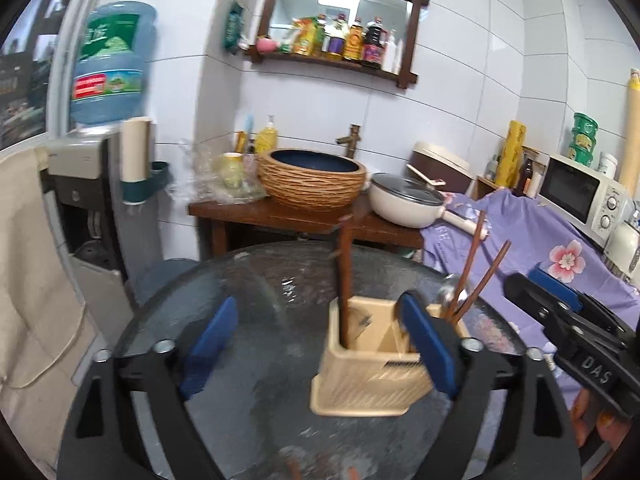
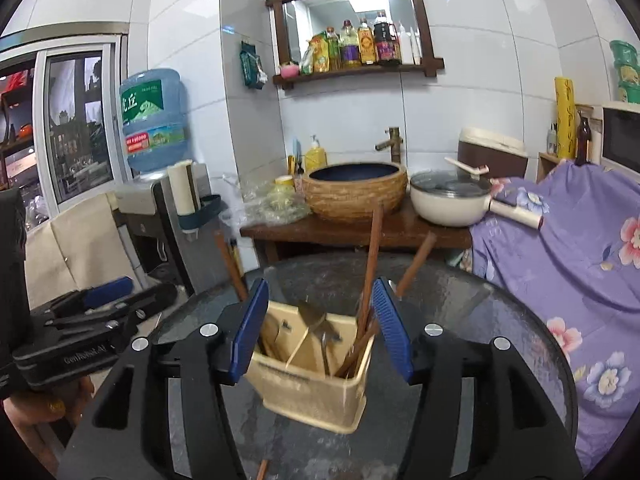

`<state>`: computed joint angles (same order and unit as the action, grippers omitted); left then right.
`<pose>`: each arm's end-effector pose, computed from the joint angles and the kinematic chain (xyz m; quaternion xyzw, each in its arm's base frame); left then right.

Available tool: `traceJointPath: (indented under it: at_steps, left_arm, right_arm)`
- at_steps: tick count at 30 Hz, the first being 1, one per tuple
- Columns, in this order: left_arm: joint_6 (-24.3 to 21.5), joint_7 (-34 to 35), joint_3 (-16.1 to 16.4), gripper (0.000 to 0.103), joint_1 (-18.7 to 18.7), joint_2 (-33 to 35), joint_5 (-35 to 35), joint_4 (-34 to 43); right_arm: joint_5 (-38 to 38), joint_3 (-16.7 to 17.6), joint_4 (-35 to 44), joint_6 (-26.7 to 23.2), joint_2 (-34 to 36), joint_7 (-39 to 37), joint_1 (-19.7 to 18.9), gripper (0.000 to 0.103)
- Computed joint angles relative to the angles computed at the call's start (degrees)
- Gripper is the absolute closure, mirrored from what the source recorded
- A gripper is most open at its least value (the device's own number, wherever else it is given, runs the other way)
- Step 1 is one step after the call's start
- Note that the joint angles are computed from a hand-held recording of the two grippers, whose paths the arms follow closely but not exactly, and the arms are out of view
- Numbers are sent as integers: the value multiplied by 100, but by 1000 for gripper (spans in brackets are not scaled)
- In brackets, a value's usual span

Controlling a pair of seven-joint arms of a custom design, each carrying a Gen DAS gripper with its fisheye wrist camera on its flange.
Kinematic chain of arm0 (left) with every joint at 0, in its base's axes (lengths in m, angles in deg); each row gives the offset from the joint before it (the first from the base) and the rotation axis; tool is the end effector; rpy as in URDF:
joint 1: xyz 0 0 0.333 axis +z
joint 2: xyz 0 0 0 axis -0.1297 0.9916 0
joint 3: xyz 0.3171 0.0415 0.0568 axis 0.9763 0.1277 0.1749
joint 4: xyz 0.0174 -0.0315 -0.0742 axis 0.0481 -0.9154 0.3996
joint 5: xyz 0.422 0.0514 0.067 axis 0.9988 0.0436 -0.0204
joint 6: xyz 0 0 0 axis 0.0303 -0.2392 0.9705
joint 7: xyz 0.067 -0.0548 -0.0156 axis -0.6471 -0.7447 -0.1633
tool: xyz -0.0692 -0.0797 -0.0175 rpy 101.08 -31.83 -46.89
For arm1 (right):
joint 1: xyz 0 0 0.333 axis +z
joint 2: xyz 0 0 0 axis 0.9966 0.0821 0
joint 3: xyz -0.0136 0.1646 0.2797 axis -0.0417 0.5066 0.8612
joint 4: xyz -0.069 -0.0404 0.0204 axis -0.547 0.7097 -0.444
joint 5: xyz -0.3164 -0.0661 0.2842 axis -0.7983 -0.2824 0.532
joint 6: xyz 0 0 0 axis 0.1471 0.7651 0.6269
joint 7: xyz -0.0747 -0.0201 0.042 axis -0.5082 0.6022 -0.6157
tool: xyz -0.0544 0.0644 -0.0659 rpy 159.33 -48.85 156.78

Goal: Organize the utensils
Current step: 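Open both tools and move them down to the last wooden chopsticks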

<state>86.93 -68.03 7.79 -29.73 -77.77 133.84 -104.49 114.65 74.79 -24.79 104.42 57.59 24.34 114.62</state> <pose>0.4984 -0.3750 0.4546 -0.7054 0.4715 -0.3632 0.3850 0.6054 0.4412 0.4610 -0.7225 0.4224 -0.1955 0.5112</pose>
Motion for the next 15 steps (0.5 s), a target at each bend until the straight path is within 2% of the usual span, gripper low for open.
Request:
traceJointPath:
  at_steps: [2, 3, 7, 8, 10, 11, 15]
  left_arm:
    - [-6, -43, -25, 8, -12, -170, -130, -324]
    - [35, 28, -36, 8, -1, -209, -254, -418]
    - [6, 681, -90, 8, 1, -137, -1051, -700]
    - [-4, 742, -95, 9, -7, -89, -1181, -761]
    - [163, 849, -75, 14, 1, -72, -1413, -931]
    - [289, 896, -60, 22, 14, -47, -1524, -996]
    - [667, 1086, -27, 39, 38, 47, -1936, -1215]
  right_arm:
    - [5, 273, -294, -146, -125, -78, -220, 48]
    - [30, 167, -422, -181, -177, -65, -112, 48]
    - [-226, -976, -723, -768, -238, 418, 911, 48]
    - [-360, -1098, -759, -914, -218, 545, 1025, 48]
    - [-728, -1373, -751, -1284, -125, 844, 1269, 48]
    - [-889, -1457, -728, -1427, -67, 983, 1345, 50]
    - [-1223, -1289, -529, -2053, 168, 1262, 1187, 60]
